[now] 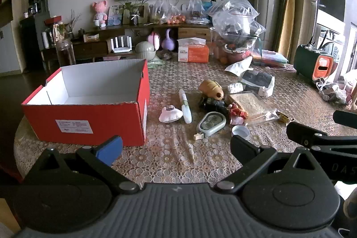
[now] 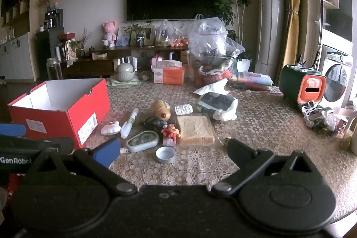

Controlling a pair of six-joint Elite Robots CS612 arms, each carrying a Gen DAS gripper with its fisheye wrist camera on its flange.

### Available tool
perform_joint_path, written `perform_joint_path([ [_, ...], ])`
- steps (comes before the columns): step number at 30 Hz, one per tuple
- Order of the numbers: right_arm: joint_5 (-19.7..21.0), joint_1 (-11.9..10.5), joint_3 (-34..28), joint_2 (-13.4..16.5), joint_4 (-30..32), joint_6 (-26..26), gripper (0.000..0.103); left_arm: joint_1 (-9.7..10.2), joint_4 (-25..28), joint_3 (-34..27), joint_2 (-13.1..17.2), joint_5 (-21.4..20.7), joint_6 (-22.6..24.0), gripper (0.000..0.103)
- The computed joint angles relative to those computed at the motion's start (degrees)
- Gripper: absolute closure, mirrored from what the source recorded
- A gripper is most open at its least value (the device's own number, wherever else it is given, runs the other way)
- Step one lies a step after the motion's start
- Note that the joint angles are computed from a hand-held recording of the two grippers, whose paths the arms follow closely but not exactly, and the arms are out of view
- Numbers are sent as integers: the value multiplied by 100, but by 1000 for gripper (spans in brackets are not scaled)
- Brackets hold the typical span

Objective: Organize objects
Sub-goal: 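Reach the left tool to the white cap while the right tool reaches the green battery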

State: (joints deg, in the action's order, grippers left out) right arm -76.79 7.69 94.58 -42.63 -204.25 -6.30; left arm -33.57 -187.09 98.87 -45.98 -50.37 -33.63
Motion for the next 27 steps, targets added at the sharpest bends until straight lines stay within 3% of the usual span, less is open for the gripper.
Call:
perform_joint_path([
  [8,9,-11,1,6,-18,42,1,29,136,-38,4,-134,34,0],
  [13,65,-15,-11,26,-24,-30,1,-21,880,-248,41,111,233,0],
  [16,50,-23,-54,56,18,-111,1,81,856,-317,59,-317,391,0],
  [19,56,-67,-170,124,-15,-94,1,238,617,-386,111,-976,141,0],
  [21,-168,-76,-308,206,-78,-96,1,237,469,-489,218,-884,175,0],
  [24,-371,-130,-567,329,138,-116,1,159,536,-737,401,-386,522,0],
  [27,-422,-204,-809,447,513,-350,1,194,551,-1007,579,-561,676,0],
])
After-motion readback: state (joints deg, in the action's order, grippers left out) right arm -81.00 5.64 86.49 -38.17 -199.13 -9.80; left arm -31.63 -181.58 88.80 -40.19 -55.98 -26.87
